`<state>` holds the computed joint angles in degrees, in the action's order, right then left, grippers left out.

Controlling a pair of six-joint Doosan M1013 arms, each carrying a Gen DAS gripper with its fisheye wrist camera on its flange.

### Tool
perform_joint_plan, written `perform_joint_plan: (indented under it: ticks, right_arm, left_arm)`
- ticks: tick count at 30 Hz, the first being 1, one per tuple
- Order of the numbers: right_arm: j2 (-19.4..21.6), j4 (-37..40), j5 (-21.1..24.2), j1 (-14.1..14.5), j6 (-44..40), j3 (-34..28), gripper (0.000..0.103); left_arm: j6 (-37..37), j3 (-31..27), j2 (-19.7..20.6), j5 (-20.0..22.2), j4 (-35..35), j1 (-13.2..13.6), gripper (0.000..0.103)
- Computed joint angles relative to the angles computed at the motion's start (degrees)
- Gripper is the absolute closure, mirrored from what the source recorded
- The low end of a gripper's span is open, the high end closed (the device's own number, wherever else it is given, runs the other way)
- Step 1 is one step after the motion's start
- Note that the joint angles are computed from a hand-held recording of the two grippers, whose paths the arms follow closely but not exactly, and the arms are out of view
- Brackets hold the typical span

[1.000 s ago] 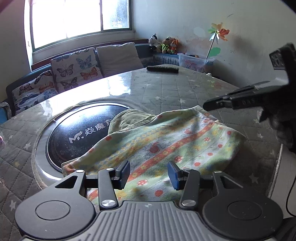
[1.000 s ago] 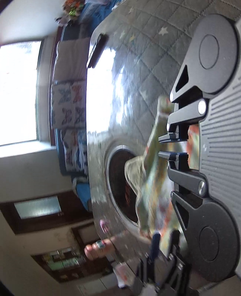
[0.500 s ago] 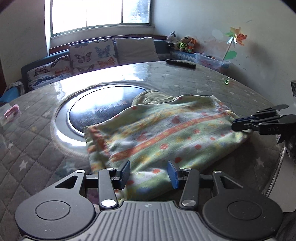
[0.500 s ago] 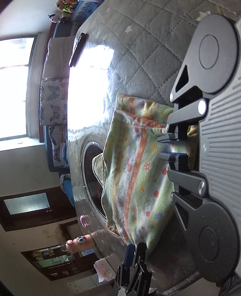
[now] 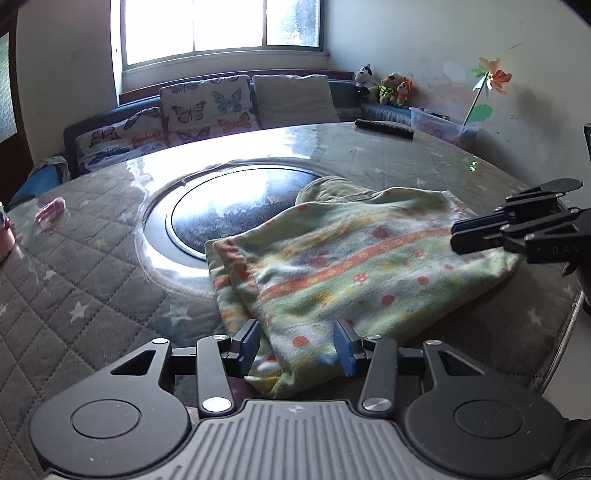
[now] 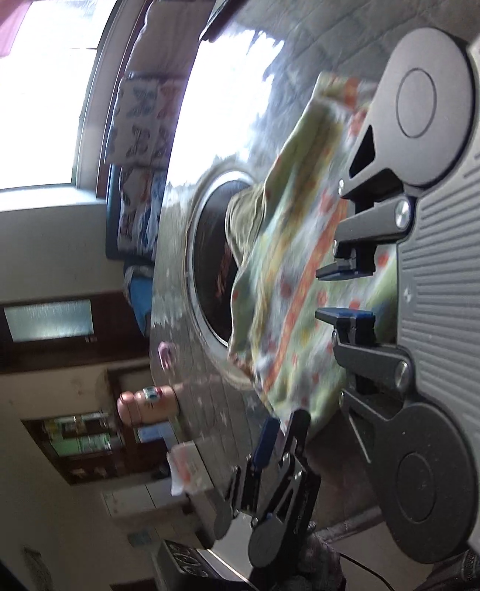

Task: Fold clothes
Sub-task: 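Press and tuck the folded shirt edges with both open grippers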

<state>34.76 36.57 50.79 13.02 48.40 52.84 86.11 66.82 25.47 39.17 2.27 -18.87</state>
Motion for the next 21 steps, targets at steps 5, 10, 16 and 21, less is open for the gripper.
perform_joint_plan:
  ticks: [5,10,16,21]
  right_arm:
    - [0.89,-0.95,2.50,1.16,-3.24,-0.47,0.087]
    - [0.87,0.36,3.91,0.73,-4.22,-0.93,0.087]
    - [2.79,-1.63,1.68,0.05,1.23,-4.67,0.087]
    - [6.15,-6.09,0.84,-0.30,8.84,-10.36,0.087]
  left_arm:
    - [-0.26,0.25,-0.20,0.24,0.28,0.15,0.055]
    - [-0.39,-1.78,0.57,0.33,0.67,0.16,0.056]
    - [1.04,-8.09,4.10,1.40,-1.24,0.37,0.056]
    - [4.69,-14.55,8.18,4.21,-4.38,0.29,0.058]
